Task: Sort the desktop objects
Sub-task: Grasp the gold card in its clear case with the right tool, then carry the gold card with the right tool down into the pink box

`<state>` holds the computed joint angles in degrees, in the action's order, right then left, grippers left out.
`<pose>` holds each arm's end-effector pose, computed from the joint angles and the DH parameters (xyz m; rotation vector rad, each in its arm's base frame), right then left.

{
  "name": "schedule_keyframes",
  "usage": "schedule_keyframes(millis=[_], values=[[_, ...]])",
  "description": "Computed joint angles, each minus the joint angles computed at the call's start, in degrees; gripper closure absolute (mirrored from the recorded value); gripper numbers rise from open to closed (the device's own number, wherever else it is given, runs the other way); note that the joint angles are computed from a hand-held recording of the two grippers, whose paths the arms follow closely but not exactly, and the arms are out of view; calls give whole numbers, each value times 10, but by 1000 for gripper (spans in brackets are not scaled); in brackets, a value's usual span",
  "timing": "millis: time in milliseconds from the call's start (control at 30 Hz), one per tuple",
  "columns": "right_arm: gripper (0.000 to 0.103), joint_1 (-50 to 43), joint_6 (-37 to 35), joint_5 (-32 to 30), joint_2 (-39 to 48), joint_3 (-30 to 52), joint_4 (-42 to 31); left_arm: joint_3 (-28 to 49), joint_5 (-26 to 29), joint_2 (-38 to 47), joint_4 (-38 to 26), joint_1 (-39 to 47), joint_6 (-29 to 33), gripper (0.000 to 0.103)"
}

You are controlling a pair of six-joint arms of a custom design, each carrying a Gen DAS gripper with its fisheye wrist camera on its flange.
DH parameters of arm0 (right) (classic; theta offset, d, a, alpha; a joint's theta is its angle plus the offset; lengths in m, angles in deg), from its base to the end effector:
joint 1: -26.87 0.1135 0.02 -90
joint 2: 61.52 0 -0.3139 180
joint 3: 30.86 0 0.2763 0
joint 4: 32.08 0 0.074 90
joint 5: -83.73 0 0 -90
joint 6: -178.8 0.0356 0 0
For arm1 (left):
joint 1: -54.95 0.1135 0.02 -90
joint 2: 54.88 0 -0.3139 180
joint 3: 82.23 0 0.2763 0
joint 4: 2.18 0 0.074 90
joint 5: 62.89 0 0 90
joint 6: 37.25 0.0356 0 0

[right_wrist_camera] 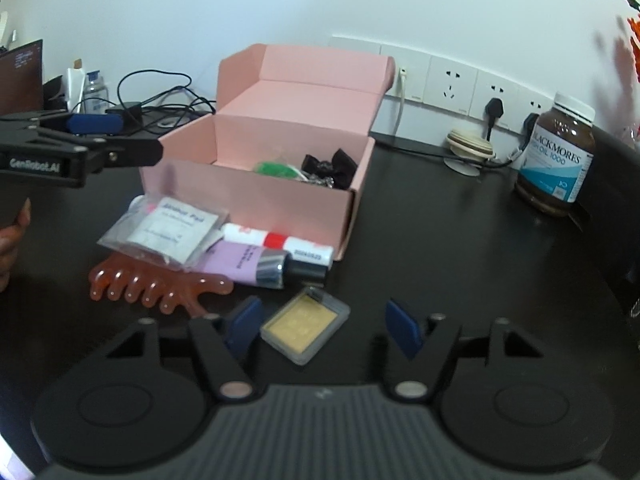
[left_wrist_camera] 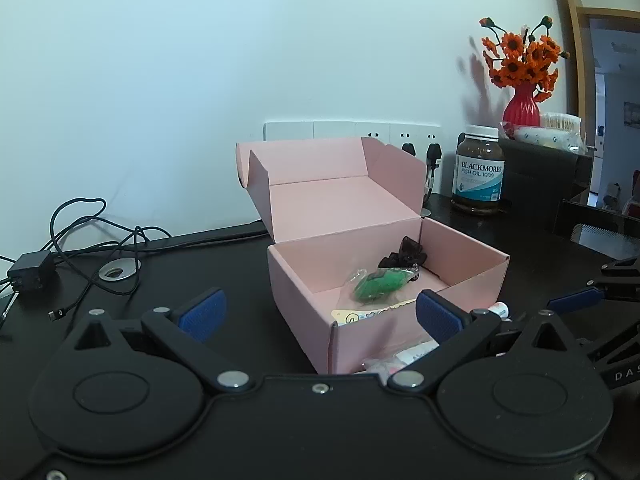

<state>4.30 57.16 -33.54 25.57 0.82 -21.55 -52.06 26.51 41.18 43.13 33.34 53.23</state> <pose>0.2240 -0.0754 0.1250 -0.4018 2.2133 0.0596 0.2499 -0.0986 0.1349 0.3642 1.9026 -0.2361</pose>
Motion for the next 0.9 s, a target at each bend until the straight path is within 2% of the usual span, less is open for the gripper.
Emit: schedule_keyframes(millis=[233,400,467,533,800,900], values=[[50,5,6,-1,-3,-4,4,2,2,1,-6,1,1,0],[57,-17,7,-16,0,7,-19,5,1,-1,-15,0,2,0],[66,-26,7,-23,2,12,-27,6,0,-1,-17,0,2,0],[70,-29,11,-28,6,17,-35,7,-1,-1,-19,0,2,0],[70,-19,28,-28,16,21,-24,9,-5,-2,-24,-3,7,0],[73,-24,31,-32,18,14,-10,8,-7,-2,-23,-5,9,0]])
